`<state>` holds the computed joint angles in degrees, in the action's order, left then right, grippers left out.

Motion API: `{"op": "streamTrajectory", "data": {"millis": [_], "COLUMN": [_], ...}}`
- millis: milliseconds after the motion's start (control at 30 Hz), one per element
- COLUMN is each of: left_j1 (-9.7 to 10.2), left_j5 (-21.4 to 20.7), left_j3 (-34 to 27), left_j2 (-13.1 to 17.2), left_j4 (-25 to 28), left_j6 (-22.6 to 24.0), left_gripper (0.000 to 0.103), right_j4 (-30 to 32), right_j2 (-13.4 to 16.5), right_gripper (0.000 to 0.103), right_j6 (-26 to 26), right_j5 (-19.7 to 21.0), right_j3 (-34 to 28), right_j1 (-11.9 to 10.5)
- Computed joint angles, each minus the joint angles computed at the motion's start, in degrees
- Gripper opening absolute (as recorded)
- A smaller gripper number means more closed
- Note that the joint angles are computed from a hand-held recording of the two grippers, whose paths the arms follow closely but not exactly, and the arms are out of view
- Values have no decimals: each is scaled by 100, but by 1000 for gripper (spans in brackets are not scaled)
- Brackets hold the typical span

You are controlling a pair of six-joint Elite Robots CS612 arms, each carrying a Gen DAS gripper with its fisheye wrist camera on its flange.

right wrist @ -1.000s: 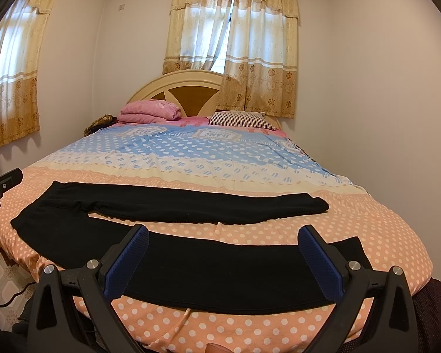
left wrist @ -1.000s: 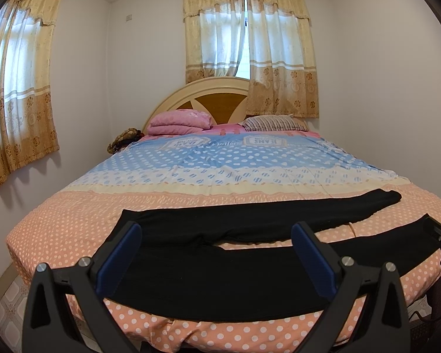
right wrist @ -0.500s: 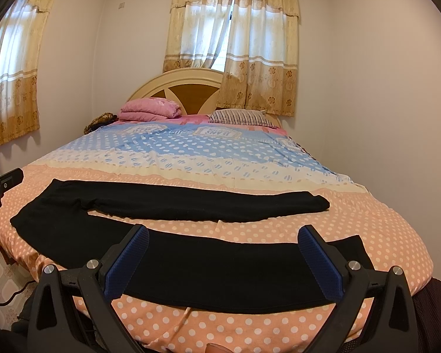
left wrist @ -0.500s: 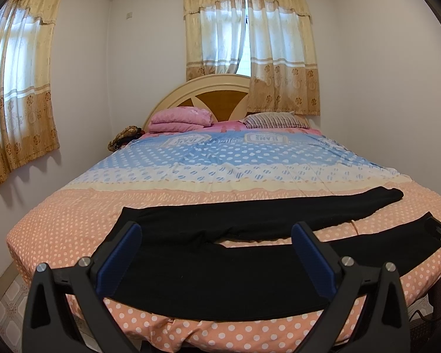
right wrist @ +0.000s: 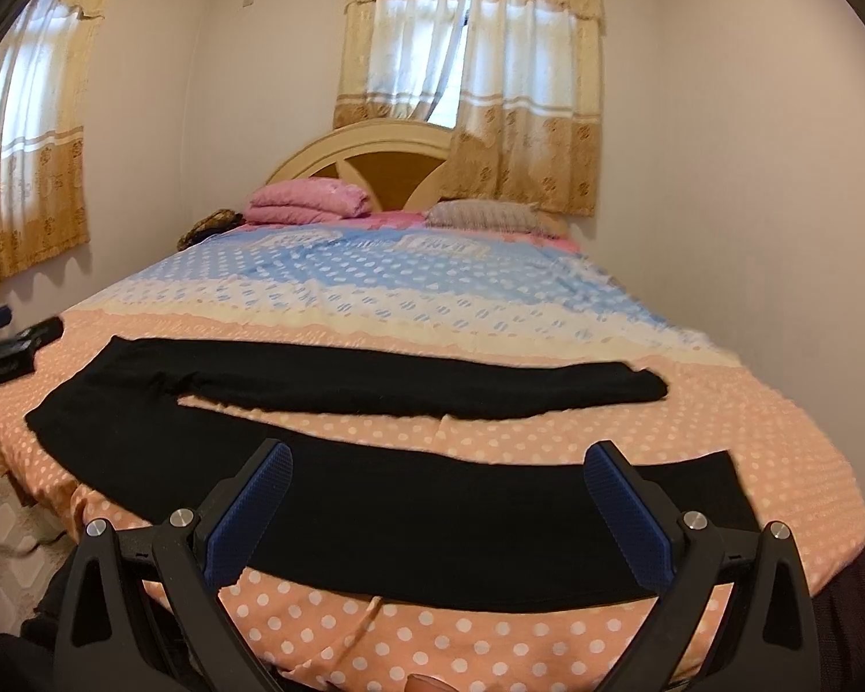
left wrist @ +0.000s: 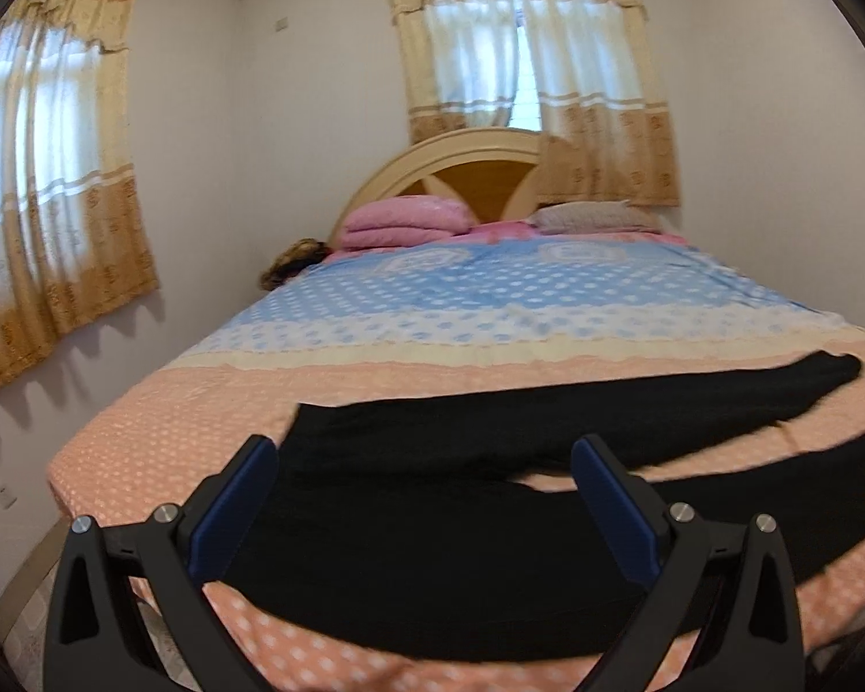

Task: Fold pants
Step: 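Grasp the black pants with the left gripper while the right gripper grasps another part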

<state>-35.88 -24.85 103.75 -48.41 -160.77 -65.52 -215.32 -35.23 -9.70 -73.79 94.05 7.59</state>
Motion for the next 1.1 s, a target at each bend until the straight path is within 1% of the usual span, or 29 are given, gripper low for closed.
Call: {"op": "streamTrajectory", "data": {"millis": [67,133,167,200,233,267,300,333,367,433,467,500,567,600,700,800,833,900,933,967,1033,1067,1100], "left_j1": [134,292,378,506,558,649,761,846,953,1154,1202,1307,1407,1459,1581,1739,1788,1884,1927,1973,2077,2097,2108], "left_j5": [-32,-21,-39,-124,-186,-288,-400,-547,-789,-1065,-1180,-1401,-1412,-1496,-1759,-2183,-2215,-2439,-2520,-2654,-2957,-3072,-3206], "left_j3": [55,115,129,160,210,235,240,238,228,138,107,35,-107,-198,-340,-473,-504,-525,-519,-502,-502,-477,-474], "left_j2": [-52,-77,-113,-142,-157,-157,-161,-166,-163,-114,-94,-30,43,118,250,345,372,379,391,397,430,443,470], "left_j4": [282,460,734,832,714,574,576,553,421,506,481,404,648,636,419,261,295,351,295,209,44,-114,-290], "left_j6": [-163,-129,-263,-267,-171,-46,-6,57,202,237,352,539,542,767,1203,1559,1590,1526,1502,1473,1476,1509,1598], "left_gripper": [103,103,103,103,103,103,103,103,103,103,103,103,103,102,92,88,83,81,75,66,58,51,47], "right_j4": [132,224,275,309,377,468,606,666,674,733,834,942,1013,1105,1441,1705,1819,2023,2114,2208,2407,2509,2633], "right_j2": [47,103,133,156,183,203,214,236,260,310,315,319,349,366,382,420,446,506,527,544,589,623,656], "right_gripper": [102,102,102,102,102,102,102,102,102,102,102,102,102,102,102,102,102,102,102,102,102,102,102], "right_j6": [22,59,111,162,224,263,279,288,292,276,273,283,293,242,132,186,199,257,307,368,464,500,571], "right_j5": [93,129,82,18,-22,-50,-100,-194,-292,-351,-350,-383,-469,-519,-686,-707,-753,-813,-805,-785,-794,-816,-806], "right_j3": [-67,-146,-199,-235,-294,-351,-415,-478,-536,-685,-744,-815,-952,-1041,-1244,-1452,-1557,-1758,-1840,-1914,-2083,-2186,-2297], "right_j1": [-27,-36,-41,-40,-48,-56,-66,-64,-64,-87,-102,-118,-147,-161,-180,-232,-250,-284,-305,-326,-372,-393,-426]}}
